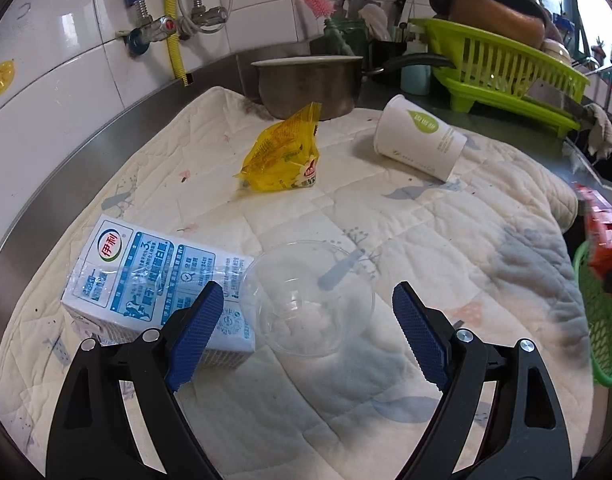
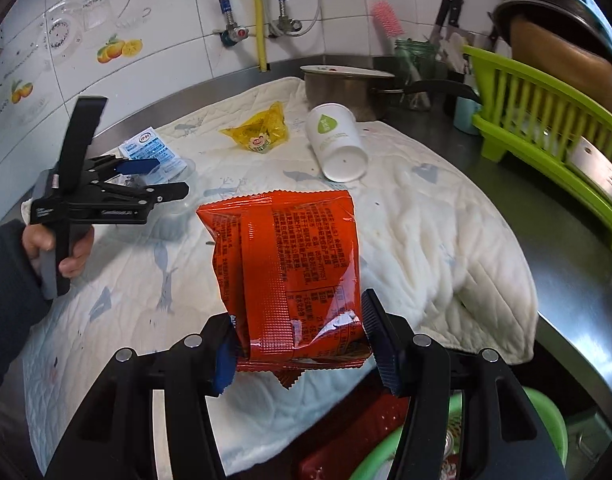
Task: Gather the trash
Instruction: 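Grasp the orange snack packet with the right gripper while the left grasps the clear cup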
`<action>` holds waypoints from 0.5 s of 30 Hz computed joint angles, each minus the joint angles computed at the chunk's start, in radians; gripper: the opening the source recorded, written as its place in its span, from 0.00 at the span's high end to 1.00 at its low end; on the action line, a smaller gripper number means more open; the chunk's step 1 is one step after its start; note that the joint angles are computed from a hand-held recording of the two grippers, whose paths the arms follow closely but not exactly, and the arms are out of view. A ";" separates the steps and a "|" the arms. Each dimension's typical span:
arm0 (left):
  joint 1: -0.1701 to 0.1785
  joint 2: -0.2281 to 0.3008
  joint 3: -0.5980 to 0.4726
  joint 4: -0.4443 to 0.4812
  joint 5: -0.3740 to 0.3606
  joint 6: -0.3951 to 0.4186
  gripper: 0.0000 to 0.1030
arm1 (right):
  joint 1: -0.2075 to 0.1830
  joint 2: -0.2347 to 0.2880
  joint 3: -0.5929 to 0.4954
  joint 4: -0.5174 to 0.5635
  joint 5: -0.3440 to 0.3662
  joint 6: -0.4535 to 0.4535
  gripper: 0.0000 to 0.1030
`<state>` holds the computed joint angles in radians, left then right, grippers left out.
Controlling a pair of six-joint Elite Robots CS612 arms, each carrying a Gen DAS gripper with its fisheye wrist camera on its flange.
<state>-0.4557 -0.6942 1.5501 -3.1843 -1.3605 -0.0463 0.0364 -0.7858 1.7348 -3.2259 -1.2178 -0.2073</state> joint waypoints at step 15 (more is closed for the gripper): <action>-0.007 0.003 0.012 -0.034 0.013 0.002 0.41 | -0.032 -0.033 0.105 -0.087 -0.026 0.070 0.48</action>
<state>-0.4627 -0.6910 1.5622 -3.2187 -1.3473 -0.0441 0.0040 -0.8193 1.8398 -3.3126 -1.2438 -0.1373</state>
